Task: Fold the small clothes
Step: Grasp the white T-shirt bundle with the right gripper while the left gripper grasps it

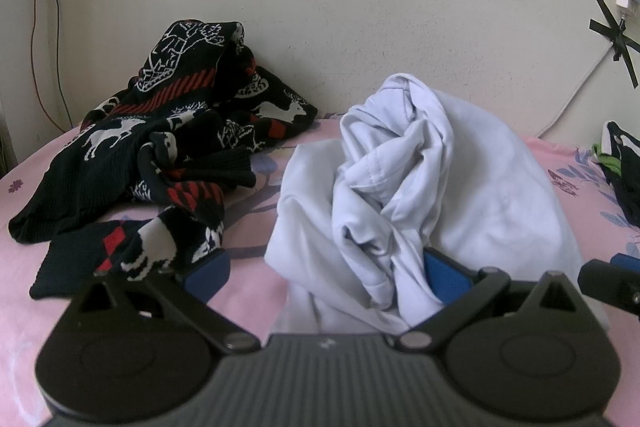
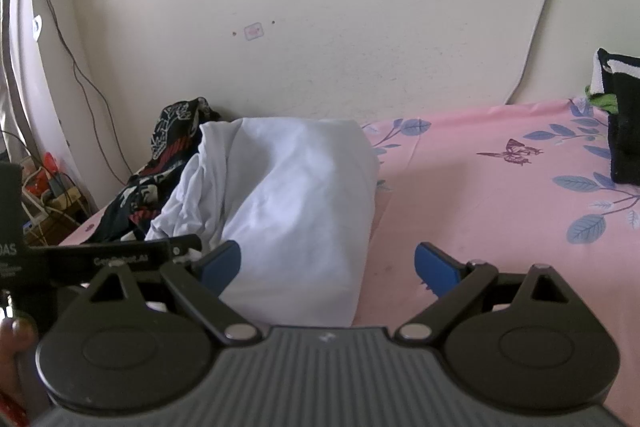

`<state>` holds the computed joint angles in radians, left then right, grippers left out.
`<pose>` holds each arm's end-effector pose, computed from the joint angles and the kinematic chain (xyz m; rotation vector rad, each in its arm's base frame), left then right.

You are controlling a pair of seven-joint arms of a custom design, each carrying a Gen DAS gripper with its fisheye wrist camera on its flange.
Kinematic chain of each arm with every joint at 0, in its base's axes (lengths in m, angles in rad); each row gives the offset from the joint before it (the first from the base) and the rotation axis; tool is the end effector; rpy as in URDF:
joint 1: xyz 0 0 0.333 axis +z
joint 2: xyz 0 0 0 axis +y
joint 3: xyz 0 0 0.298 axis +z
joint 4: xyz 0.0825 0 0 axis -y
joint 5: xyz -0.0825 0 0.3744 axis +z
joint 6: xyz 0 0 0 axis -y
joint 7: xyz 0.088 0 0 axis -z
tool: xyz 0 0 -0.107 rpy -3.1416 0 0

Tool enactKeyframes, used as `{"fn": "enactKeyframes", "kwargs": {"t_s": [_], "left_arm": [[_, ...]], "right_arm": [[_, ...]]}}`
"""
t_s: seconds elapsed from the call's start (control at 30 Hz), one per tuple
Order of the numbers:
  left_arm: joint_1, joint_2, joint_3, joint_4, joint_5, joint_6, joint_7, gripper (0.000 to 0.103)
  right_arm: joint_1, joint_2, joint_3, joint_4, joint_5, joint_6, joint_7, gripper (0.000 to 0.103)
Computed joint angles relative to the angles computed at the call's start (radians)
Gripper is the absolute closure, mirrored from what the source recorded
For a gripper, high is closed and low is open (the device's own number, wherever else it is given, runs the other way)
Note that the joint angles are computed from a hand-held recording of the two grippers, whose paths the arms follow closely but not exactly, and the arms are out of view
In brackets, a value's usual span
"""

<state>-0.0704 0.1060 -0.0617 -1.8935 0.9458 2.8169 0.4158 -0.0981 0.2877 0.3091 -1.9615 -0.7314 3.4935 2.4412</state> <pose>0.6076 -0.1196 0.5128 -1.8040 1.4140 -0.7996 0.5900 0.1891 0.4643 -1.4756 1.2996 -0.4840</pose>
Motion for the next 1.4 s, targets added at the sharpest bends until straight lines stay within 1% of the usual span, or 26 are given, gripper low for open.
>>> {"fn": "enactKeyframes", "kwargs": {"t_s": [1.4], "left_arm": [[0.000,0.002,0.001,0.002,-0.017,0.001,0.013,0.000]], "right_arm": [[0.009,-0.003,-0.009,-0.003,0.005,0.002,-0.001,0.013]]}}
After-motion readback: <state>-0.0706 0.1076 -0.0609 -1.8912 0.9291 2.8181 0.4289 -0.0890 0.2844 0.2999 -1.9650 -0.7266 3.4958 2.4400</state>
